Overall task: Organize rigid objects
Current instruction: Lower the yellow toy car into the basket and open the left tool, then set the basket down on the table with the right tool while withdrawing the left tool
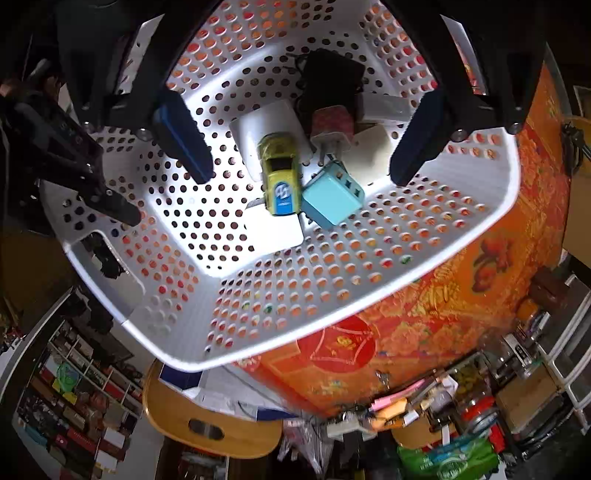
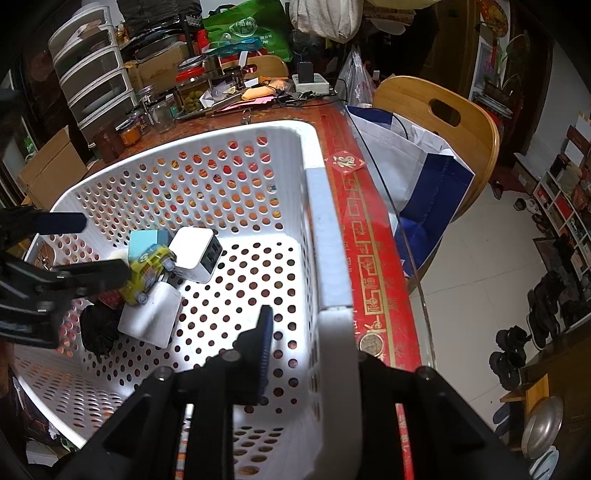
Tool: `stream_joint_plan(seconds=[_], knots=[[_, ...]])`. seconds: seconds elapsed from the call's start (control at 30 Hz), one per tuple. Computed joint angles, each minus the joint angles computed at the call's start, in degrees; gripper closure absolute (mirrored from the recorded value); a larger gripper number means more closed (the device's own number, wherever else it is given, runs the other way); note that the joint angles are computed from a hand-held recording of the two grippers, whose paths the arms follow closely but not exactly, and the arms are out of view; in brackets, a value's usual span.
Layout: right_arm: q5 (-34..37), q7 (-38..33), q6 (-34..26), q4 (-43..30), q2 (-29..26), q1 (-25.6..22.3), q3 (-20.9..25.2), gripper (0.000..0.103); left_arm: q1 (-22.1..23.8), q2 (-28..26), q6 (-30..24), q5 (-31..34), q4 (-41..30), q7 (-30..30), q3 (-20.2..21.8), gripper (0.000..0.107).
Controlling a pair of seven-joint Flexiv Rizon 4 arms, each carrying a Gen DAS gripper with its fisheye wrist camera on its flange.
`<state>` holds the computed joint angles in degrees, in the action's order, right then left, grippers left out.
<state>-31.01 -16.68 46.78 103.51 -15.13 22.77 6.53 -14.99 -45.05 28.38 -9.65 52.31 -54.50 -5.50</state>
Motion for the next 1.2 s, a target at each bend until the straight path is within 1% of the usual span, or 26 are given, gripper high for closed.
stream_joint_plan(seconds=[0.03,0.07,0.13,0.2,0.27,0.3,0.37,0.4,0.43,0.47,0.5,0.53,0.57,0.63,0.67,0.73,0.77,0.8,0.83,0.93,1.0,1.07,1.13,1.2], knots=[[0.2,0.1,0.1,0.1,0.0,-0.1,0.0,0.079,0.4,0.5,0.7,-0.4,0.7,0.4,-0.2,0.004],[0.2,0.3,0.1,0.1,0.1,0.0,0.0,0.075,1.1,1.2,1.9,-1.0,2.0,0.9,-0.6,0.004],[0.3,1.1,-0.1,0.3,0.3,0.0,0.0,0.068,2.1,1.8,2.6,-2.2,3.0,1.4,-1.0,0.004],[0.1,1.9,-0.7,0.4,0.6,0.2,0.1,0.065,4.0,3.3,5.3,-4.9,6.2,3.1,-2.4,0.004],[-0.7,2.9,-3.0,0.2,1.3,0.8,0.3,0.047,5.9,5.7,10.4,-7.5,11.2,5.8,-3.6,0.004],[-1.7,4.1,-4.5,0.3,2.0,1.4,0.3,0.042,7.3,7.9,15.1,-9.6,15.5,8.4,-4.4,0.004],[-4.9,7.6,-7.5,0.8,3.8,2.5,0.6,0.021,9.2,10.9,21.6,-12.8,21.4,12.2,-5.9,0.004],[-6.8,9.6,-8.9,1.1,4.8,3.0,1.0,0.017,10.9,12.9,25.2,-15.9,25.2,15.1,-7.3,0.004],[-9.2,12.2,-10.5,1.5,5.8,3.7,1.3,0.011,11.9,14.2,27.4,-18.1,27.6,17.1,-8.0,0.004],[-11.8,15.2,-12.1,1.9,6.9,4.4,1.9,0.007,13.4,15.9,30.0,-21.3,30.6,19.9,-9.1,0.004],[-14.0,17.9,-13.4,2.1,7.7,4.9,2.5,0.006,15.3,18.0,32.6,-25.7,34.0,23.7,-10.9,0.004],[-16.5,20.9,-14.5,2.5,8.5,5.5,3.1,0.003,16.5,19.5,34.2,-29.6,36.4,26.8,-11.9,0.004],[-20.0,24.9,-15.8,2.9,9.3,6.4,4.0,0.001,18.8,22.0,36.0,-35.8,40.0,32.1,-13.9,0.004],[-25.6,30.2,-19.2,2.6,9.6,8.2,5.5,0.000,20.6,25.4,37.8,-44.2,44.4,39.3,-15.2,0.004],[-28.5,32.6,-22.5,1.7,9.1,9.9,6.5,0.000,21.3,27.6,38.8,-48.8,47.0,43.3,-15.4,0.004],[-32.8,35.9,-29.7,-0.7,7.5,13.8,8.1,0.000,21.1,31.9,44.5,-59.4,52.3,53.2,-15.5,0.004],[-34.2,36.7,-33.1,-2.3,6.4,15.8,8.5,0.000,20.8,34.1,46.7,-66.4,54.5,58.9,-15.4,0.004],[-35.2,36.9,-35.8,-3.7,5.4,17.7,8.8,0.000,20.7,36.5,46.8,-73.1,56.6,64.5,-14.7,0.004],[-36.5,36.5,-38.1,-5.3,4.1,19.9,9.0,0.000,20.6,38.6,45.2,-76.1,58.5,67.0,-13.2,0.004],[-37.1,33.6,-39.2,-8.6,1.9,23.9,8.8,0.000,20.8,42.8,37.8,-76.8,62.6,66.9,-8.5,0.004],[-36.9,31.6,-39.6,-10.5,0.4,26.0,8.2,0.000,20.9,45.1,32.1,-75.4,64.5,64.8,-5.3,0.004],[-36.1,31.5,-39.9,-11.3,-0.2,27.4,7.7,0.000,19.5,46.8,29.9,-75.6,66.2,64.9,-3.3,0.004],[-34.6,32.8,-38.3,-10.4,0.5,27.4,7.6,0.000,17.5,47.9,30.8,-76.7,67.6,66.3,-2.1,0.004],[-32.4,34.2,-37.3,-9.1,1.6,26.9,7.7,0.000,14.8,48.3,33.9,-78.0,68.3,67.6,-1.8,0.004]])
